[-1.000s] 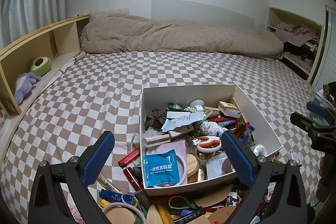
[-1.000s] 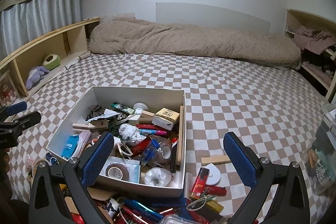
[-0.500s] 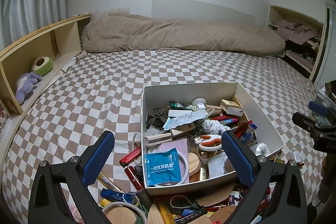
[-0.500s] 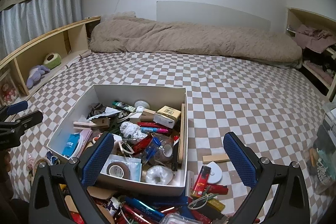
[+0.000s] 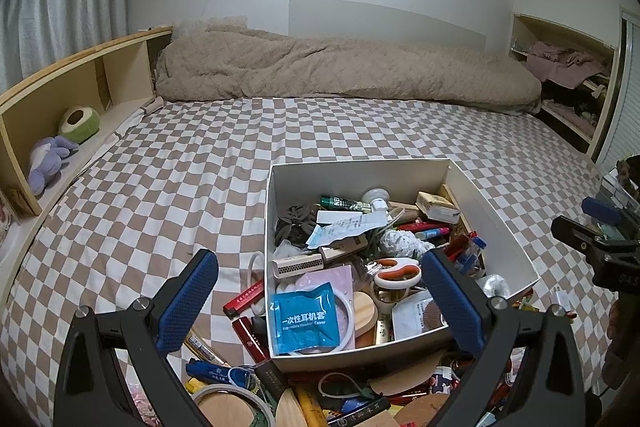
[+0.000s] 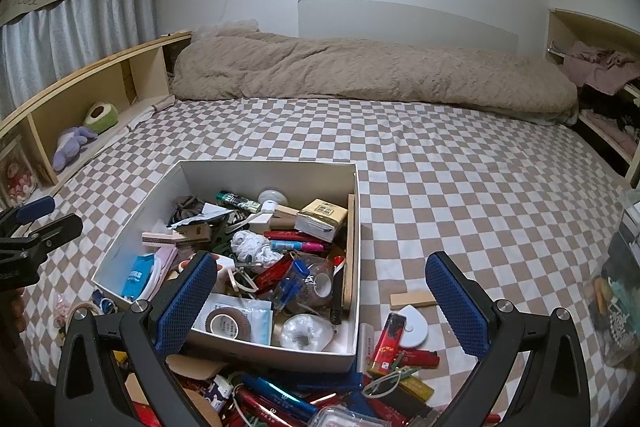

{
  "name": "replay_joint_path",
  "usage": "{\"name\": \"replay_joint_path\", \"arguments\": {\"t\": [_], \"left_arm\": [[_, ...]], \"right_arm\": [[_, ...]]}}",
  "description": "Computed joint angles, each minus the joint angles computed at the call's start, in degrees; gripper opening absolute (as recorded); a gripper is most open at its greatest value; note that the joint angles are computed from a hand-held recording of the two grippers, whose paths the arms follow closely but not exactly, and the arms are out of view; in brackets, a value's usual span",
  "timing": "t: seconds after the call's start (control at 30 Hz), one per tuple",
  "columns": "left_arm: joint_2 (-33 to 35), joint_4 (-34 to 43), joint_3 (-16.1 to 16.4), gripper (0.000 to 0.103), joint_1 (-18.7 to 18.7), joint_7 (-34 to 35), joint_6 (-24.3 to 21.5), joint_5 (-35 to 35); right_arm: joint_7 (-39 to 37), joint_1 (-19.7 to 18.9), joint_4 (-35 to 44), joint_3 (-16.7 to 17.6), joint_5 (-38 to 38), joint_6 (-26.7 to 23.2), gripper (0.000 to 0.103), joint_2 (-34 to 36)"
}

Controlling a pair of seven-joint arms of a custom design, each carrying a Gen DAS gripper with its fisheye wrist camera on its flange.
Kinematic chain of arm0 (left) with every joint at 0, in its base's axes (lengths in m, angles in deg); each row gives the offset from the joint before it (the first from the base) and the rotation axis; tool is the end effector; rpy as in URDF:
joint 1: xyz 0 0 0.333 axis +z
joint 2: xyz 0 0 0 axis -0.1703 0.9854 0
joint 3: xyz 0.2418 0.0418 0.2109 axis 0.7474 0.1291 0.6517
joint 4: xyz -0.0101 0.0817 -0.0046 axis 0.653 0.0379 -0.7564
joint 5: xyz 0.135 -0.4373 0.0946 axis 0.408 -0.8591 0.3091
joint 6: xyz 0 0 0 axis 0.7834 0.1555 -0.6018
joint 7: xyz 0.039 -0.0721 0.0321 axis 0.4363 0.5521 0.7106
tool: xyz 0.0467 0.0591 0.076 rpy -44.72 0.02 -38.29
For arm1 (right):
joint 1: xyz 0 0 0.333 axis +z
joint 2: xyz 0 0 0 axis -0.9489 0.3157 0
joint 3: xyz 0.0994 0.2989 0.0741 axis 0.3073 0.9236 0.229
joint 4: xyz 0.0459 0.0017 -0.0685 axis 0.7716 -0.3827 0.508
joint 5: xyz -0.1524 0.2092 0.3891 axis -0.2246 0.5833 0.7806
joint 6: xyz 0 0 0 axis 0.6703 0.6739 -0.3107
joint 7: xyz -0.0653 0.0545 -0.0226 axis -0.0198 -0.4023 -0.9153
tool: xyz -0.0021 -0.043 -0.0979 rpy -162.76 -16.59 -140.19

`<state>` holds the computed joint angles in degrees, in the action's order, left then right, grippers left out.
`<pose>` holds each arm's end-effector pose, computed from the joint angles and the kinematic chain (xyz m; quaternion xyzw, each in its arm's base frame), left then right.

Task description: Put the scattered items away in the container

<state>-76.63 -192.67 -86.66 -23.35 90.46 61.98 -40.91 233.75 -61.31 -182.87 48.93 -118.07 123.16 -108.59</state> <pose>0.5151 -0.1261 0.6648 -0.4502 0.7726 -0.3961 0.2086 0.4407 0.2584 0.6023 -0.5737 0.6885 -0.3315 0.2949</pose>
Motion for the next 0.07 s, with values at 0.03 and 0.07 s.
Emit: {"name": "replay_joint_path", "arguments": {"t": [0.03, 0.07], "left_arm": [[0.0, -0.1, -0.1, 0.102, 0.1, -0.1, 0.2, 0.1], [0.0, -0.1, -0.2, 0.102, 0.1, -0.2, 0.4, 0.3]], "right_arm": [[0.0, 0.0, 0.0, 0.0, 0.0, 0.0, 0.103, 0.0], [0.0, 0.0, 0.0, 0.0, 0.0, 0.0, 0.103, 0.0]]}}
